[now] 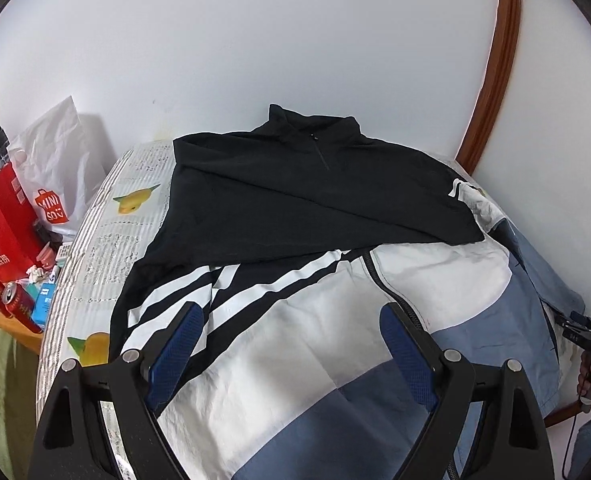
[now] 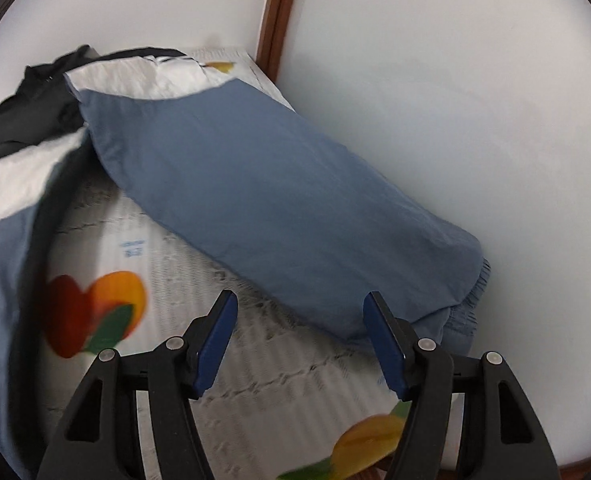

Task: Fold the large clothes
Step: 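Move the right tool to the blue sleeve and grasp it, then lift the blue sleeve with the right tool and lay it across the body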

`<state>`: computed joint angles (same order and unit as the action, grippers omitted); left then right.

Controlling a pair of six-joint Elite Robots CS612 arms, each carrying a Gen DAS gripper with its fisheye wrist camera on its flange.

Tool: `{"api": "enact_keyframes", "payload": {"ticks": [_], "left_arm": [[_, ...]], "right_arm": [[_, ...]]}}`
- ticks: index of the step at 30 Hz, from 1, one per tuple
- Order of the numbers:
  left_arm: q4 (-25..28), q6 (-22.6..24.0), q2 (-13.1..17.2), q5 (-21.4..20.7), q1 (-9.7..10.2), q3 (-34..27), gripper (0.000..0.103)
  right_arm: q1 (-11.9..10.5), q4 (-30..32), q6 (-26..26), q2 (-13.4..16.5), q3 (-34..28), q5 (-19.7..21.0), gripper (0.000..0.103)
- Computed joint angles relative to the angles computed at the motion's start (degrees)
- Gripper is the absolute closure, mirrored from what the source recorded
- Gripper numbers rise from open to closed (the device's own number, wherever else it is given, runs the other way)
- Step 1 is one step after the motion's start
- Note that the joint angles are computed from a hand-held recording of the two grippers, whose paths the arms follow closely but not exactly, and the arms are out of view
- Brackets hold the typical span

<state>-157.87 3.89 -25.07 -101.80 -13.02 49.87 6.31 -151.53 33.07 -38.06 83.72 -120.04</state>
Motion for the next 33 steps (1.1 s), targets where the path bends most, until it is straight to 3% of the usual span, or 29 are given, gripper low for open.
{"api": "enact_keyframes", "payload": {"ticks": [3, 4, 5, 7, 10, 18, 23, 27, 33], "left_arm": [[0.3, -0.1, -0.2, 1.1, 0.03, 0.4, 0.014], [0.1, -0.1, -0.3, 1.5, 0.06, 0.7, 0.014], [0.0, 0.0, -0.3, 1.9, 0.13, 0.9, 0.014], [-0.1, -0.1, -0.4, 3.3, 0.3, 1.3, 0.014], [-0.6, -1.0, -0.4, 6.6, 0.63, 1.9, 0.014], [2.9, -3.0, 1.0, 7.8, 2.62, 0.7, 0.014], [3.2, -3.5, 1.9, 11.0, 3.12, 0.1, 0.014], [4.4, -4.8, 2.8, 9.5, 3.93, -1.2, 0.014], [4.1, -5.3, 3.7, 6.2, 4.82, -2.5, 0.014]], "right_arm": [[-0.4, -1.5, 0.3, 0.0, 0.4, 0.0, 0.04], [-0.6, -1.9, 0.7, 0.0, 0.5, -0.1, 0.05], [-0.7, -2.0, 0.7, 0.0, 0.5, 0.3, 0.073], [-0.9, -1.4, 0.1, 0.4, -0.6, 1.2, 0.097], [-0.1, -0.9, -0.4, 0.8, -2.2, -3.0, 0.099], [2.4, -8.3, -6.4, 1.1, -7.8, -7.6, 0.099], [3.7, -11.8, -12.0, 4.6, -17.6, -5.5, 0.099], [4.7, -14.0, -17.2, 9.3, -27.8, -1.0, 0.1], [6.9, -9.5, -25.0, 19.6, -48.6, 6.4, 0.1]]}}
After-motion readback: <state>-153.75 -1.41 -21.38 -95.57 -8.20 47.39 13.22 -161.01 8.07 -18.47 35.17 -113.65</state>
